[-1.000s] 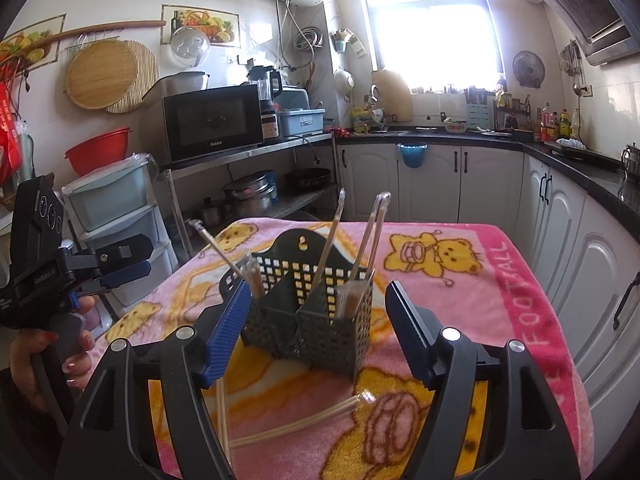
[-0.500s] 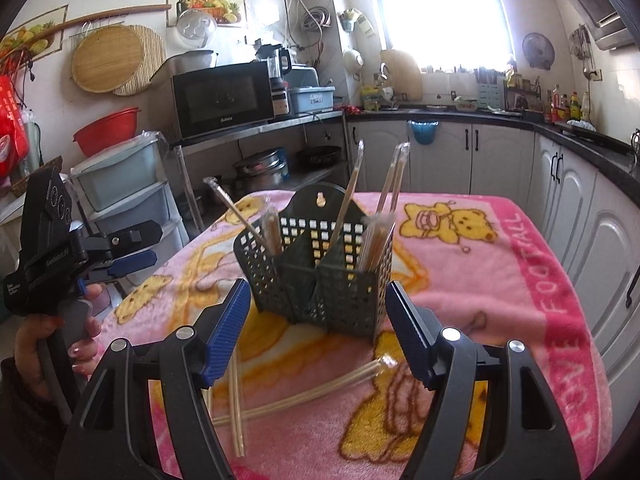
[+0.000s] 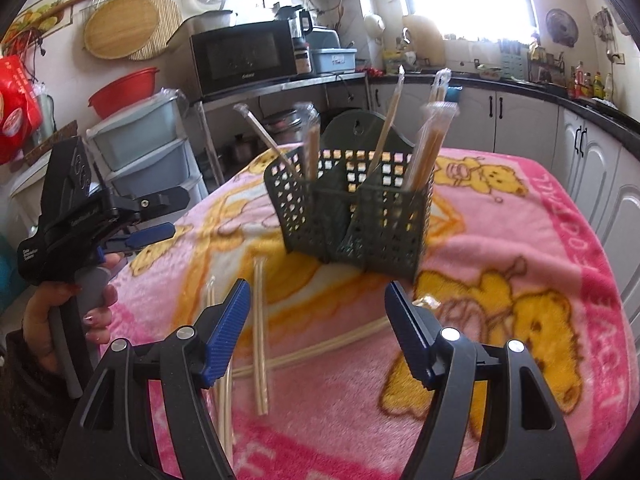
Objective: Organize utensils
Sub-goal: 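Move both open tools down to the remaining wrapped chopsticks on the blanket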
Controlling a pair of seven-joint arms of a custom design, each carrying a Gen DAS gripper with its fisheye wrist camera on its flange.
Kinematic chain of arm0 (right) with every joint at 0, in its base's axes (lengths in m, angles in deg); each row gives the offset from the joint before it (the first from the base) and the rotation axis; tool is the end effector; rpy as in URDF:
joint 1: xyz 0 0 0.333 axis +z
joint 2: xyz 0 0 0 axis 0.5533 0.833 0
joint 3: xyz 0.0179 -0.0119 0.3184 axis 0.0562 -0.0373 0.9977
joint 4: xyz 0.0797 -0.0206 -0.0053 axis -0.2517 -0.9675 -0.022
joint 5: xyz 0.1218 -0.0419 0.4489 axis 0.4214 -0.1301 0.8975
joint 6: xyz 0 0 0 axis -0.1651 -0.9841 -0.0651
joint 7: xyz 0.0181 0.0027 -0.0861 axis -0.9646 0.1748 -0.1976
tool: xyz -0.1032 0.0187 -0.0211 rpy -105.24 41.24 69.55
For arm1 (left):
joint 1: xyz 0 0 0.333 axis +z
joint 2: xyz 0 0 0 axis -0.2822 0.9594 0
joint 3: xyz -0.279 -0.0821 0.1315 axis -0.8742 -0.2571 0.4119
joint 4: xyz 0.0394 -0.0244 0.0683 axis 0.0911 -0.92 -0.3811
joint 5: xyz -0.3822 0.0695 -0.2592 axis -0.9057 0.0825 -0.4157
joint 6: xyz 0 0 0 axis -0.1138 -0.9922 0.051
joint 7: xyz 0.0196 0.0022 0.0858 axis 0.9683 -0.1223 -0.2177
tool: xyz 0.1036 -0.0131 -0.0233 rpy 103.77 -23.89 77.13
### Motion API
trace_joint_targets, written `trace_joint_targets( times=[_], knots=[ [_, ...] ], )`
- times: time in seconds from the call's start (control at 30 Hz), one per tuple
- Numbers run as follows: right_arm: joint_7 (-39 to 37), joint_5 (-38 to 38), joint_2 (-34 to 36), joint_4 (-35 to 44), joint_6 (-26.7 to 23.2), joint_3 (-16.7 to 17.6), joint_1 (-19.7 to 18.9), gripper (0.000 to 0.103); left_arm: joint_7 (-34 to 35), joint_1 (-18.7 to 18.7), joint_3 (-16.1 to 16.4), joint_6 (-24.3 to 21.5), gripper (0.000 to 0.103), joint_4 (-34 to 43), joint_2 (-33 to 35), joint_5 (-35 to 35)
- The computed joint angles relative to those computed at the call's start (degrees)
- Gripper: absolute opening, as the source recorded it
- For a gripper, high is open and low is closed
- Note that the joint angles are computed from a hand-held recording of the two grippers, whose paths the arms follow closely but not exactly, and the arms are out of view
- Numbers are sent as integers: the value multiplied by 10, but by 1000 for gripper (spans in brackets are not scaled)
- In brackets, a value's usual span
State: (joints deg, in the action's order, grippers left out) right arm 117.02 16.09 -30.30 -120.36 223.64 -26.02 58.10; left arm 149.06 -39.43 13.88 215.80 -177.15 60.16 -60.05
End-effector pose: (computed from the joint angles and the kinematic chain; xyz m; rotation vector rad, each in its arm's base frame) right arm 0.5022 0.1273 0.5269 -1.7531 1.3741 -0.5389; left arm 0.5431 -0.3136 0.5234 -1.8258 1.8062 -1.4650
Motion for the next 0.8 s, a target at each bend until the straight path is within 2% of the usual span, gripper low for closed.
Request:
trace_joint_targets(
  times=[0.2,0.3,0.6,0.8],
  knots=[
    [-6,2,-5,-11,-18,3,4,65,-38,10,-3,-6,92,-17,-2,22],
    [-12,7,-6,-15,-28,2,7,64,-74,25,-12,-13,92,-24,-3,61],
    [-27,25,-5,-20,-54,4,12,60,-123,38,-13,-50,92,-33,-1,88],
    [-35,36,-2,-21,-69,10,7,58,-35,16,2,-74,78,-27,6,-43]
  ],
)
